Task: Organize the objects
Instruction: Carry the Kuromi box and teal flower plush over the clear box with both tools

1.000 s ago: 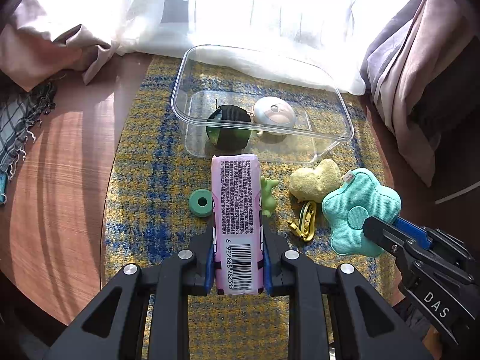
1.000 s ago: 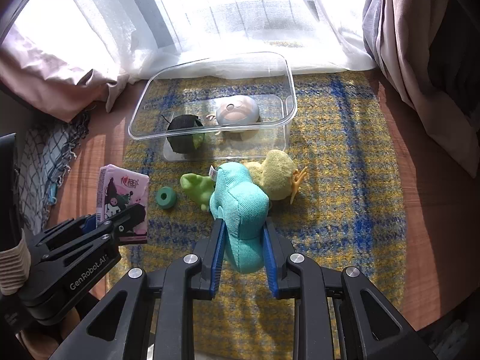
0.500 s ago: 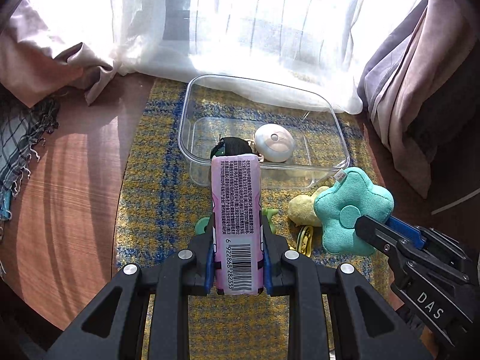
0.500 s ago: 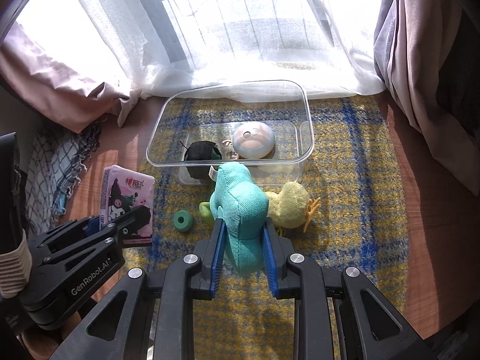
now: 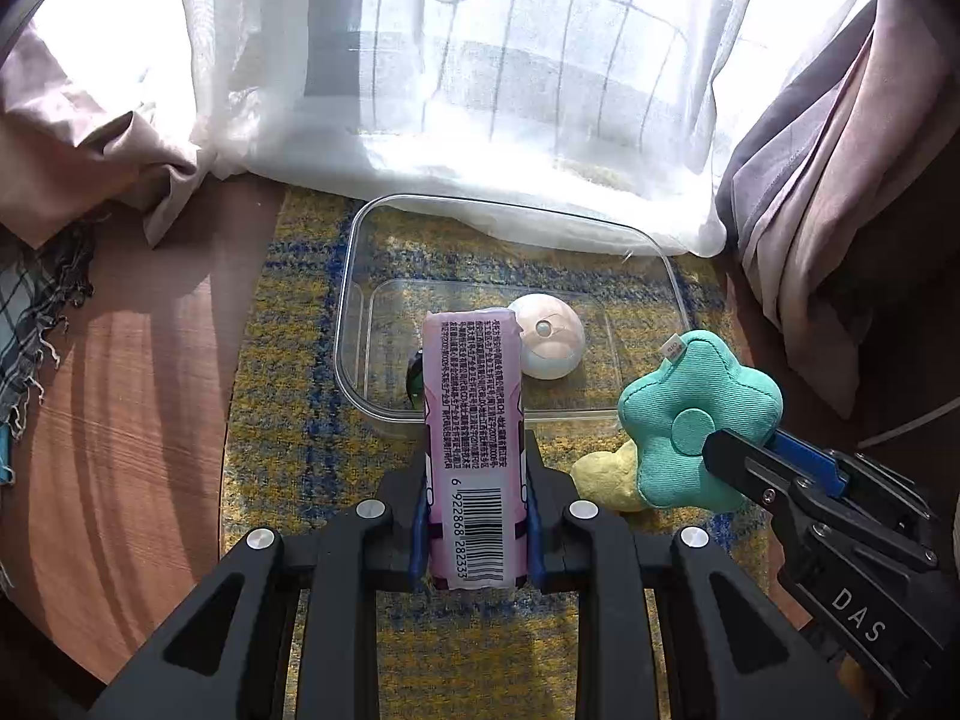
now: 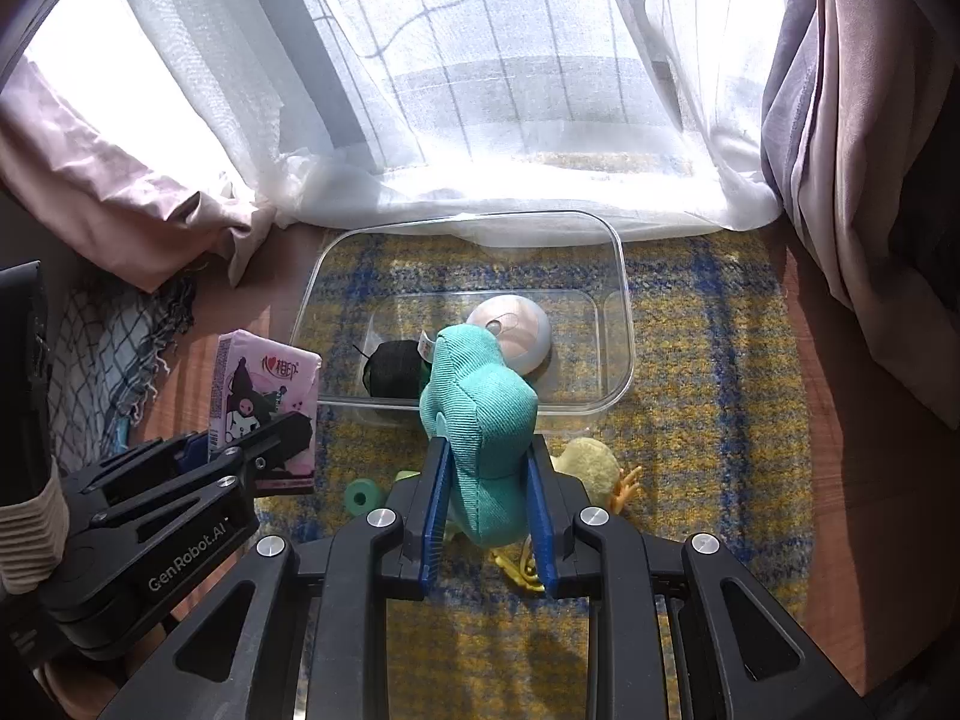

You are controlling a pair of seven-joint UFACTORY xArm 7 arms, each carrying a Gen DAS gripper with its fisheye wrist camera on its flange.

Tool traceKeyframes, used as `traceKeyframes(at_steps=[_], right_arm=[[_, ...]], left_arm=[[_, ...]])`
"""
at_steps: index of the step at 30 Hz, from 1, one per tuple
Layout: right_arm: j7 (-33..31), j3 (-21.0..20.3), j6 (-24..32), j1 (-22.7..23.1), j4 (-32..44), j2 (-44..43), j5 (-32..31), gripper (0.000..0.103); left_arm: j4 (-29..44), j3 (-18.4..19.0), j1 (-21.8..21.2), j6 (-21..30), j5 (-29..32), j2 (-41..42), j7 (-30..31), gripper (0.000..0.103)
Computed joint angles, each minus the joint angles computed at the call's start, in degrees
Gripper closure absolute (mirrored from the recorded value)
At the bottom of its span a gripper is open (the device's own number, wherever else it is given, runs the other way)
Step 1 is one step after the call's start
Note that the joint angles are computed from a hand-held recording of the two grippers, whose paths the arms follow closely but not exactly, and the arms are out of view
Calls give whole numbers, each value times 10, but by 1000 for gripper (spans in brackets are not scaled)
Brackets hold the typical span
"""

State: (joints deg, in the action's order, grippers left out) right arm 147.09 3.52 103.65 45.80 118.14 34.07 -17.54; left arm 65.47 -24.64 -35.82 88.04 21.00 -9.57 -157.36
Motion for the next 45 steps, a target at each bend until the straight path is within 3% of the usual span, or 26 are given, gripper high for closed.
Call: traceKeyframes(at_steps=[13, 29, 38, 45], right_arm=[[61, 22, -70, -42, -171, -103, 2, 78], [117, 55, -197, -113, -376, -212, 28, 78], [142, 65, -237, -140, -438, -243, 35, 78], [167, 68, -249, -149, -452, -248, 36, 78]], left_arm=[[-91, 12, 47, -44, -38, -89, 84, 78], [-255, 25, 120, -179, -91, -204, 190, 78], [-317, 25, 151, -234, -108, -247, 226, 77], [-312, 19, 162, -210, -126, -247, 240, 65]])
